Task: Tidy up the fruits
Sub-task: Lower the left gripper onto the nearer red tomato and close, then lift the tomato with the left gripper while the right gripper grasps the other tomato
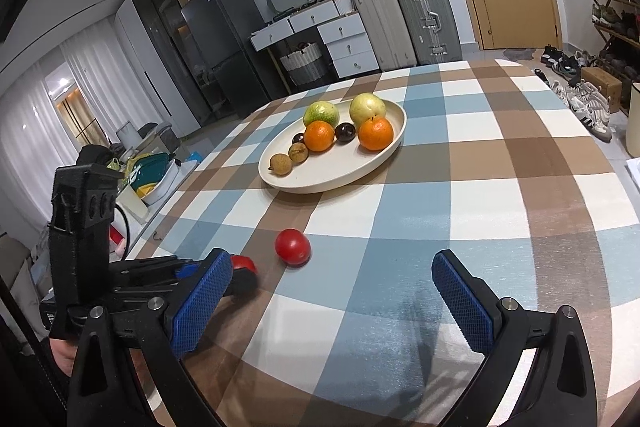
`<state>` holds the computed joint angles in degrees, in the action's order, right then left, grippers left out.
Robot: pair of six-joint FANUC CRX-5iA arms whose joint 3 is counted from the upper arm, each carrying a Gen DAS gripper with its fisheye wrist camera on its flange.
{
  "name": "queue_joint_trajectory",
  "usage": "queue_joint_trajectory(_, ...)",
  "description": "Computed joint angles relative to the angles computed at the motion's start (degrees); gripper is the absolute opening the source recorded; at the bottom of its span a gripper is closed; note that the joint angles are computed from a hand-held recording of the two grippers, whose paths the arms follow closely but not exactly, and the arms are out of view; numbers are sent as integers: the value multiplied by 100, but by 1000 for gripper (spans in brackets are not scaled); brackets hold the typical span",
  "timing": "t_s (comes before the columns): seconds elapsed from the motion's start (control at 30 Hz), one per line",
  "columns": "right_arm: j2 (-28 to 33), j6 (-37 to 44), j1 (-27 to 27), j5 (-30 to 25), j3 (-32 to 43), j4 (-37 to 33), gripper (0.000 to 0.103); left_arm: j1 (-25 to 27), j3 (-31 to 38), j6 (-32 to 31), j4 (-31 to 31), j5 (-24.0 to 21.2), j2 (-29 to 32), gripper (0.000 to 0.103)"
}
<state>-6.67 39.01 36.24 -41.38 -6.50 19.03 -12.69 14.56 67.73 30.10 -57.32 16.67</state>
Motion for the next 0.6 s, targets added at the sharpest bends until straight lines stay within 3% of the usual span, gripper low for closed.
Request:
queue_joint_trajectory(0.17, 255, 220, 27, -205, 271, -159, 102, 230, -313, -60, 115, 106, -234, 27)
queue_joint_trajectory(0.3, 511, 493, 6, -397, 581, -414, 91, 425, -516, -93, 190, 144, -379, 27)
queue_joint_trajectory(0.53, 843, 858, -25, -636, 967, -735, 84, 668, -800, -146, 361, 201, -558, 27)
queue_joint_trajectory(0.6, 941, 1050, -56, -706, 1099, -922, 78, 715, -883, -169, 416, 250, -596, 27)
